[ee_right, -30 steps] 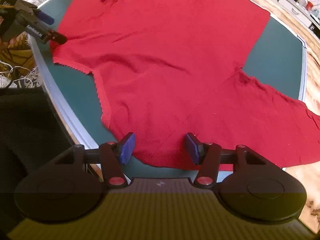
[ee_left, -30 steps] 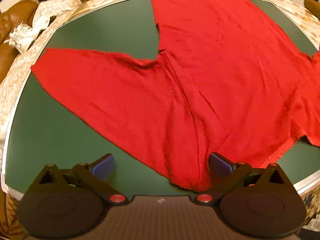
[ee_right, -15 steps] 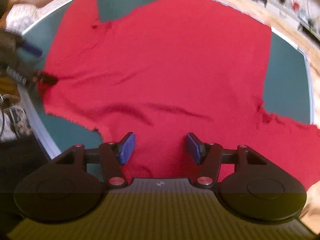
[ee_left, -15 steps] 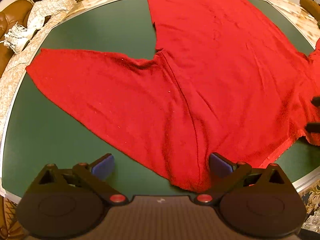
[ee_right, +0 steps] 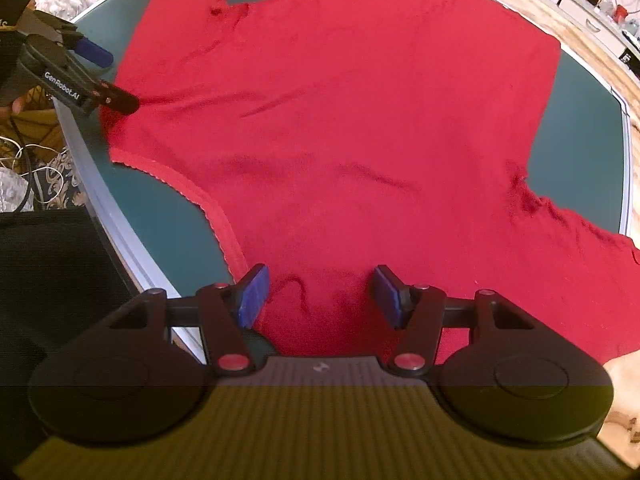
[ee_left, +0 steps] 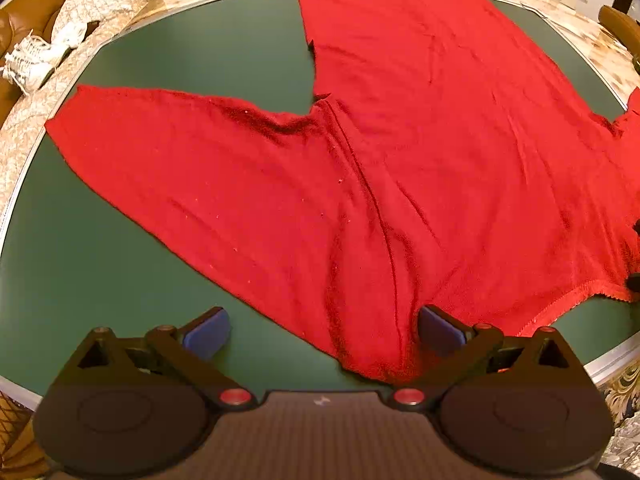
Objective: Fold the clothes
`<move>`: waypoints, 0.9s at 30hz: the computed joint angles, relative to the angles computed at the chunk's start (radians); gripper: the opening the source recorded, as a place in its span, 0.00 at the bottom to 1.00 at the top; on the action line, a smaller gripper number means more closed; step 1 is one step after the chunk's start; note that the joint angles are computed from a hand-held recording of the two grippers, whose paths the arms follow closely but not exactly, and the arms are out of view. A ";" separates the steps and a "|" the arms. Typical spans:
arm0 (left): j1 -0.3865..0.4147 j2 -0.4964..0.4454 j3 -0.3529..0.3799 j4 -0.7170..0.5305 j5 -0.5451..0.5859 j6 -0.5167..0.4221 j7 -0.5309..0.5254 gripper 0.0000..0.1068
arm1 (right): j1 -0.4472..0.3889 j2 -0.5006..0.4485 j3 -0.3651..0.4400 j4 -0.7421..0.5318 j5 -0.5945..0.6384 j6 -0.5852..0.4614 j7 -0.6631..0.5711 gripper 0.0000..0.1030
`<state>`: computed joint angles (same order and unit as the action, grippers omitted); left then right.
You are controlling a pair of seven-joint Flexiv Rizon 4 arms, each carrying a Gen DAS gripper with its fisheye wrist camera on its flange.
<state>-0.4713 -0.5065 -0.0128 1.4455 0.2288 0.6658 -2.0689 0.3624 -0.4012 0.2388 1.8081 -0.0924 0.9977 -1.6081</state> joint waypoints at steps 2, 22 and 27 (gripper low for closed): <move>-0.003 -0.006 0.001 -0.022 0.002 -0.030 0.003 0.96 | 0.000 0.000 -0.002 -0.011 0.000 -0.026 0.002 0.64; -0.067 -0.193 0.004 -0.279 -0.044 -0.046 0.072 0.96 | -0.053 -0.117 0.075 -0.120 0.086 0.127 -0.045 0.77; -0.055 -0.199 -0.001 -0.299 -0.072 -0.063 0.089 0.96 | -0.053 -0.081 0.088 -0.086 0.102 0.088 -0.162 0.83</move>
<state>-0.5259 -0.7057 -0.0142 1.1468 0.1566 0.6029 -1.9797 0.3097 -0.4819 0.3272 1.7220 0.0099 1.0853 -1.7702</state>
